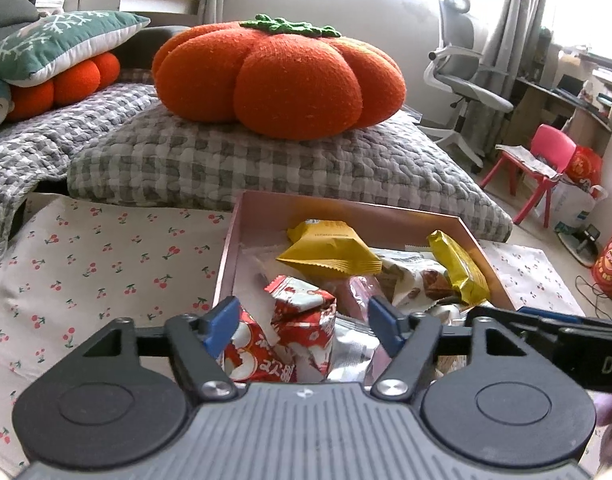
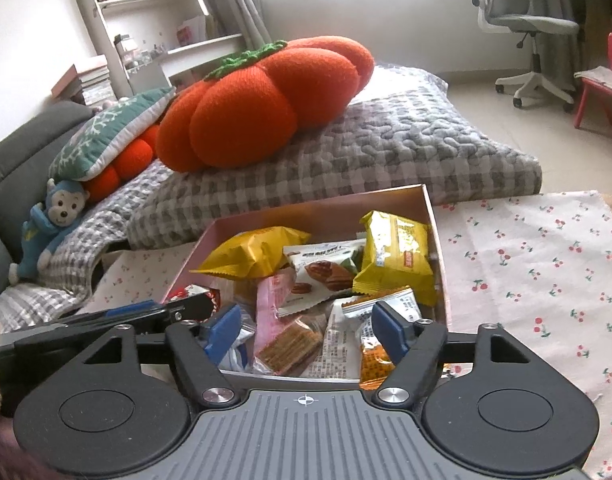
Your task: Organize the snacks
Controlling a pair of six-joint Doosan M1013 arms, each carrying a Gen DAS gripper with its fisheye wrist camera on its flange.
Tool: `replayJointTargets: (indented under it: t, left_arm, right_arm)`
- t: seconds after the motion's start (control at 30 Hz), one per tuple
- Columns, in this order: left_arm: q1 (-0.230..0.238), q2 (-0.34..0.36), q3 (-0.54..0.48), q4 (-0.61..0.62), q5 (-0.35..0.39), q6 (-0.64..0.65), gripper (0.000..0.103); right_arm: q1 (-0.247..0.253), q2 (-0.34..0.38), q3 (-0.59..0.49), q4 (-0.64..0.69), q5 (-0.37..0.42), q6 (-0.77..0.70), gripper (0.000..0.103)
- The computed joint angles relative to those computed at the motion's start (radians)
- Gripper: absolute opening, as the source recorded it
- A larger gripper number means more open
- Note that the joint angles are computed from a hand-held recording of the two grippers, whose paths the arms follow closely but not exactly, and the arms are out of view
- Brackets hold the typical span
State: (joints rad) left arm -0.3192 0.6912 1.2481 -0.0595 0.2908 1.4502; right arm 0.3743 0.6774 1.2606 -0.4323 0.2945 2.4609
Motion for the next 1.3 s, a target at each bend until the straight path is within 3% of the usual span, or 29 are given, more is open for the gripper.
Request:
replayJointTargets:
  t: [0.27, 0.4, 0.73, 0.9, 1.3]
  left_arm:
    - [0.001, -0.038, 0.035, 0.078, 0.025, -0.047, 0.093]
    - [0.000, -0.062, 0.060, 0.172, 0.045, -0.122, 0.101]
    - [-0.005, -0.114, 0.106, 0.259, 0.161, -0.219, 0.103]
    - [-0.012, -0.147, 0.139, 0.246, 0.191, -0.220, 0.103]
    - [-0.046, -0.189, 0.176, 0.394, 0.264, -0.360, 0.103]
  right_arm:
    - [0.005, -0.033, 0.032, -0.099, 0.035, 0.093, 0.087]
    - [0.007, -0.052, 0.050, -0.134, 0.064, 0.137, 0.091]
    - [0.029, -0.098, 0.085, -0.132, 0.180, 0.138, 0.093]
    - [0.044, -0.121, 0.102, -0.117, 0.224, 0.148, 0.096]
    - [0.084, -0.136, 0.087, -0.056, 0.322, 0.108, 0.097]
